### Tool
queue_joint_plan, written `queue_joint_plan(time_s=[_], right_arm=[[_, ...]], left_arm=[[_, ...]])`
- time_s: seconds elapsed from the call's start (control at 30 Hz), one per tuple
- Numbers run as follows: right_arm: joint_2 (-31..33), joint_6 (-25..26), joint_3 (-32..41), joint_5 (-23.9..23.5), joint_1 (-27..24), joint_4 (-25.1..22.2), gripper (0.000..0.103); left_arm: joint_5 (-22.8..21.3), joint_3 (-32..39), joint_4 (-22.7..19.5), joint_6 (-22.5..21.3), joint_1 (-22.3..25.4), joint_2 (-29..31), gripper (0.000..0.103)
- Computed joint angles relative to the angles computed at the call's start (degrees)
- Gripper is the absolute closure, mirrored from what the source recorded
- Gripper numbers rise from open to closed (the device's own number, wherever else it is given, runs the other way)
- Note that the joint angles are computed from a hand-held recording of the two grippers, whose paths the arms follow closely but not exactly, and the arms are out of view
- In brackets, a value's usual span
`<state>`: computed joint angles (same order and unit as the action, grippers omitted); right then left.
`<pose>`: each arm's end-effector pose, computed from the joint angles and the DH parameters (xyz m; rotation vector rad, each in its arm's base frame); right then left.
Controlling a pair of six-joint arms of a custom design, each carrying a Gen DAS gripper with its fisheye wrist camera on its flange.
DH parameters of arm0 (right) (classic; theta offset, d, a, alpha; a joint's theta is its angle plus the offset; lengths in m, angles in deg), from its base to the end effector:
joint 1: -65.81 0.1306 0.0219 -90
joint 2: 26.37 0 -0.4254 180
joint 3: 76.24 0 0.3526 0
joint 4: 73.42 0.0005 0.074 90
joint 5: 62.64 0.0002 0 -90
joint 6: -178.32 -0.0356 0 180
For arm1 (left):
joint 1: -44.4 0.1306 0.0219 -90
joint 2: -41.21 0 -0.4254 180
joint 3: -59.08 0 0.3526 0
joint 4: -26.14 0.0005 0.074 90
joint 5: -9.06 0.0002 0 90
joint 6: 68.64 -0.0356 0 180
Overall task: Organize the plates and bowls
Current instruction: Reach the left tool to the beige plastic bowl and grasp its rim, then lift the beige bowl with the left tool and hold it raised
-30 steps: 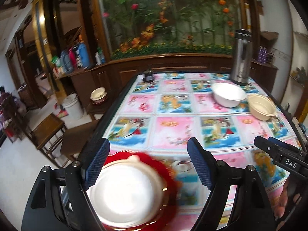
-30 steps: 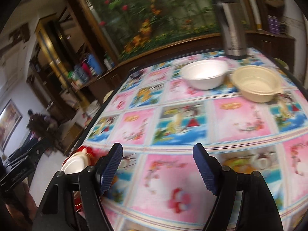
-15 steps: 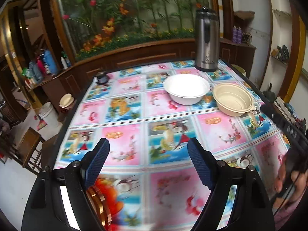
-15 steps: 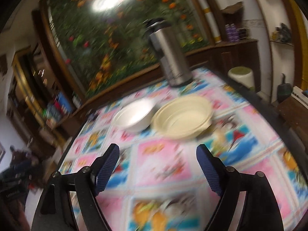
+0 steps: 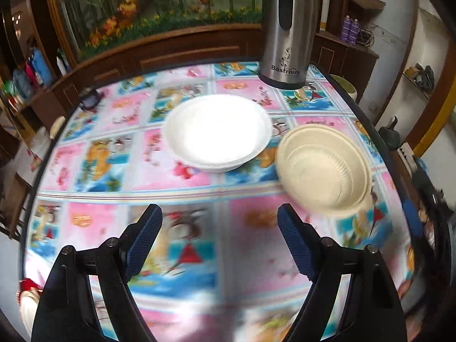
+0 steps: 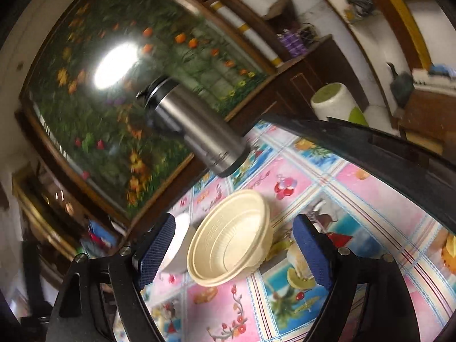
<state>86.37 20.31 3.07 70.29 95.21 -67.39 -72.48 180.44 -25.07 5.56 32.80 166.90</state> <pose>0.5082 0.2579 0.2825 1.0452 1.6249 0.3708 0.6682 -0.1430 0.3593 0.6559 2.4455 -0.1583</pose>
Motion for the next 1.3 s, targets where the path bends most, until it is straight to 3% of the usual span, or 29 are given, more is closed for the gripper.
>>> queue_joint_plan(time_s=[0.27,0.63,0.9,1.17,1.3], right_arm=[[-1.14,-6.15,-3.42,-1.72,-0.76,3.23,0.015],[-0.98,-8.21,-3.64,-3.63,-1.07,3.26,0.015],[-0.45,-8.39,-2.65,-4.99,-1.37,1.46,0.015],[1.27,-6.04,-1.12,-15.59,-2.91,3.28,0.015],[2.77,-4.27,1.19,-20.84,-3.32,1.61,0.016]], left_arm=[[-1.38,14.25,-12.59,5.98,-3.12,9.09,0.02],[-2.21,18.09,-19.03,5.57,-4.45,12.79,0.02],[-8.5,12.33,-15.88,-0.02,-4.15,9.1,0.02],[-7.07,8.83,-17.31,-3.6,-1.51,7.12,0.02],[-6.11,4.26,-10.2,-3.14,-1.37,4.14,0.02]])
